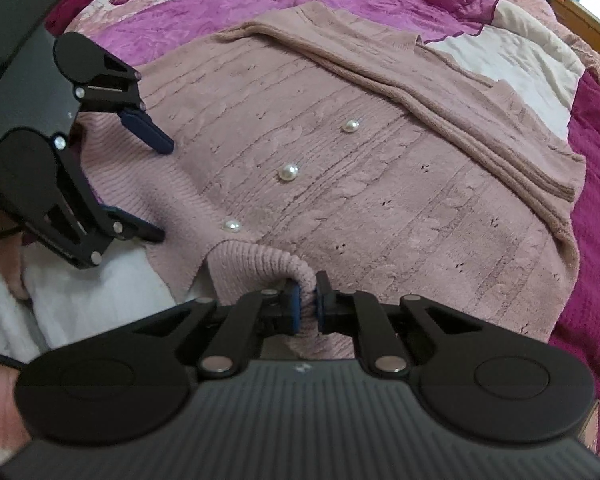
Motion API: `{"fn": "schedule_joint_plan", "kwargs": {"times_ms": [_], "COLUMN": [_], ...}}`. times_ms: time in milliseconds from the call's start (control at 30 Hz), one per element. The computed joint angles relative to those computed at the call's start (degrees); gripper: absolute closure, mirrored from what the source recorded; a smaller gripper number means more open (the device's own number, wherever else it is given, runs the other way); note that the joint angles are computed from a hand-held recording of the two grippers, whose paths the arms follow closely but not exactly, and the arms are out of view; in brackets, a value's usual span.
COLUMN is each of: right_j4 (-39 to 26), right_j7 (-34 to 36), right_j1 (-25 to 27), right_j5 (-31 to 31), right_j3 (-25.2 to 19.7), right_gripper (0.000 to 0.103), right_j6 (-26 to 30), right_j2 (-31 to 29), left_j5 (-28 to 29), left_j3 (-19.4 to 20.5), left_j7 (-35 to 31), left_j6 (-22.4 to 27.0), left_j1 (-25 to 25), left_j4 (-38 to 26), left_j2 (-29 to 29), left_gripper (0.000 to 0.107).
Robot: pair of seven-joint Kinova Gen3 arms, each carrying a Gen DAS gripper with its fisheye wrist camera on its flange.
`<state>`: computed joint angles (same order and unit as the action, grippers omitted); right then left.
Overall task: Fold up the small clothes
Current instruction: 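Lower both grippers onto the ribbed hem and close on it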
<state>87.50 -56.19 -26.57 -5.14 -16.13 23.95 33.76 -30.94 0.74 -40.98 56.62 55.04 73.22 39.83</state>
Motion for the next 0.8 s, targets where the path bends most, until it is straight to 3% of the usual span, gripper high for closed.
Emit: {"fn": "schedule_joint_plan", "kwargs": {"times_ms": [267, 333, 467, 533, 567, 633, 733, 800], "right_j4": [1.4, 1.3, 0.9, 1.2, 1.0, 1.2, 1.5, 1.8], "right_j7": [-2.7, -3.3, -3.3, -3.3, -3.2, -3.4, -4.5, -5.6], "right_j1": [0.5, 1.0, 2.1, 1.6, 1.5, 1.1, 0.3, -0.8], "right_j5": [-1.4, -1.8, -2.1, -1.5, -1.2, -1.1, -1.1, -0.7], "right_j3": [0.0, -0.4, -1.4, -0.9, -0.9, -0.5, 0.3, 1.3], "right_gripper": [0.093, 0.093, 0.093, 0.093, 0.093, 0.090, 0.090, 0.084], "right_j6": [-3.6, -4.1, -3.8, -3.5, -2.7, -1.9, -0.7, -0.2], "right_j2": [-0.8, -0.7, -0.6, -0.7, -0.6, -0.5, 0.0, 0.0], "left_j5": [-1.7, -2.0, -3.3, -3.8, -4.2, -5.1, -5.8, -6.6], "left_j3": [1.1, 0.8, -1.6, -2.6, -3.1, -3.5, -3.2, -3.0], "left_j7": [-2.7, -3.3, -1.7, 1.5, 3.5, 6.2, 9.3, 10.7], "left_j6": [-4.5, -3.6, 2.6, 2.0, 1.0, -0.3, -2.8, -3.6], "left_j1": [0.3, 0.9, 2.9, 3.1, 3.1, 3.0, 2.1, 2.0], "left_j4": [3.3, 2.3, -2.6, -1.7, -0.6, 1.2, 3.8, 4.5], "left_j2": [-2.3, -1.5, 2.4, 2.1, 1.5, 0.5, -1.5, -2.2], "left_gripper": [0.029, 0.029, 0.029, 0.031, 0.035, 0.070, 0.090, 0.094]}}
